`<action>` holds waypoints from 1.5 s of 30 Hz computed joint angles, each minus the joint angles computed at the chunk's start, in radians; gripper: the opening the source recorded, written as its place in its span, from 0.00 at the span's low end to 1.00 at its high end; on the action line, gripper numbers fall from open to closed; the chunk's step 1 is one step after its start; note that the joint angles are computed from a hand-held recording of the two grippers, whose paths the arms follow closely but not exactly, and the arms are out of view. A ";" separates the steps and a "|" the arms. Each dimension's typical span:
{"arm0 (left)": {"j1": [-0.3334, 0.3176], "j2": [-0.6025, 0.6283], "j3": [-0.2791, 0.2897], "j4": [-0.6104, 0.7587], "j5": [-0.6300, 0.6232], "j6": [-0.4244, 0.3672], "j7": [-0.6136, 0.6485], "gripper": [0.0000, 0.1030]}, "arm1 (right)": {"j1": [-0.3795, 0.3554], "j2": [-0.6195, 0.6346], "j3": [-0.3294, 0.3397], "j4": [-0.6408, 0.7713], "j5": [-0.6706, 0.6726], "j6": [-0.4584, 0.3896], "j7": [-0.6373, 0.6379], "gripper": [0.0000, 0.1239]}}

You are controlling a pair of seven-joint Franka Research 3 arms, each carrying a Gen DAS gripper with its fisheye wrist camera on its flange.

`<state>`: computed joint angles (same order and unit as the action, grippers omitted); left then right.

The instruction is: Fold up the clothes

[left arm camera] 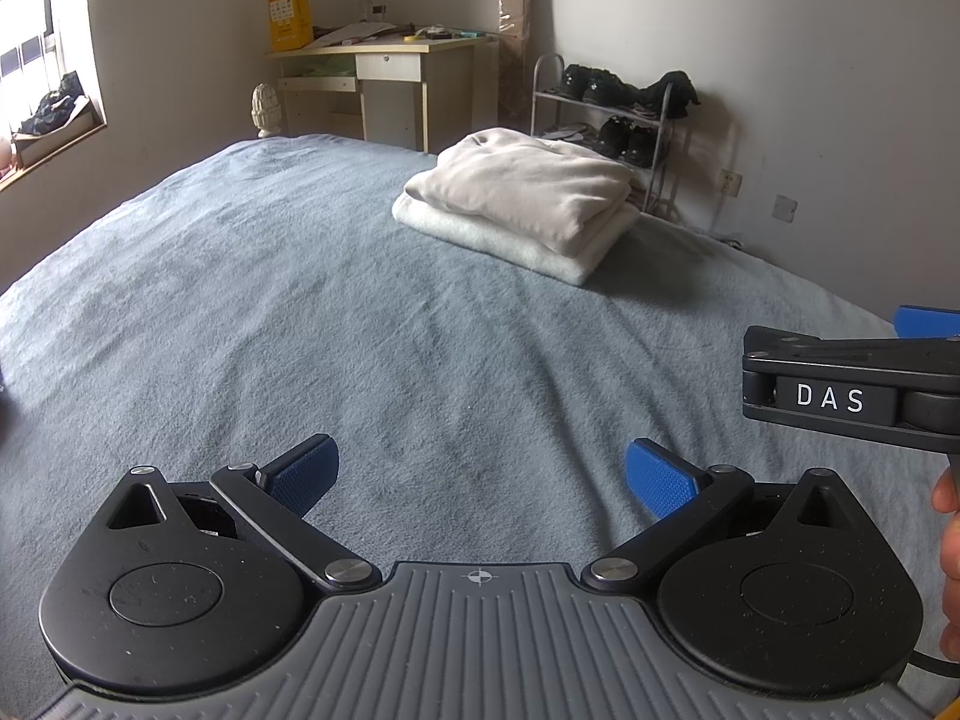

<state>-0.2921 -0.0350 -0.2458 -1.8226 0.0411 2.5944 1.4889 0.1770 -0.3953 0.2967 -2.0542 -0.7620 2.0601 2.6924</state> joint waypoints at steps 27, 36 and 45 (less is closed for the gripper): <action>0.002 0.005 -0.001 0.008 0.006 -0.015 -0.005 1.00 | 0.003 0.008 -0.005 0.007 0.006 0.004 -0.006 0.83; 0.002 0.006 -0.001 0.011 0.008 -0.019 -0.008 1.00 | 0.004 0.006 -0.004 0.005 0.006 0.002 -0.005 0.83; 0.003 0.009 -0.001 0.017 0.005 -0.026 -0.003 1.00 | 0.005 0.005 -0.005 0.005 0.008 0.000 -0.005 0.83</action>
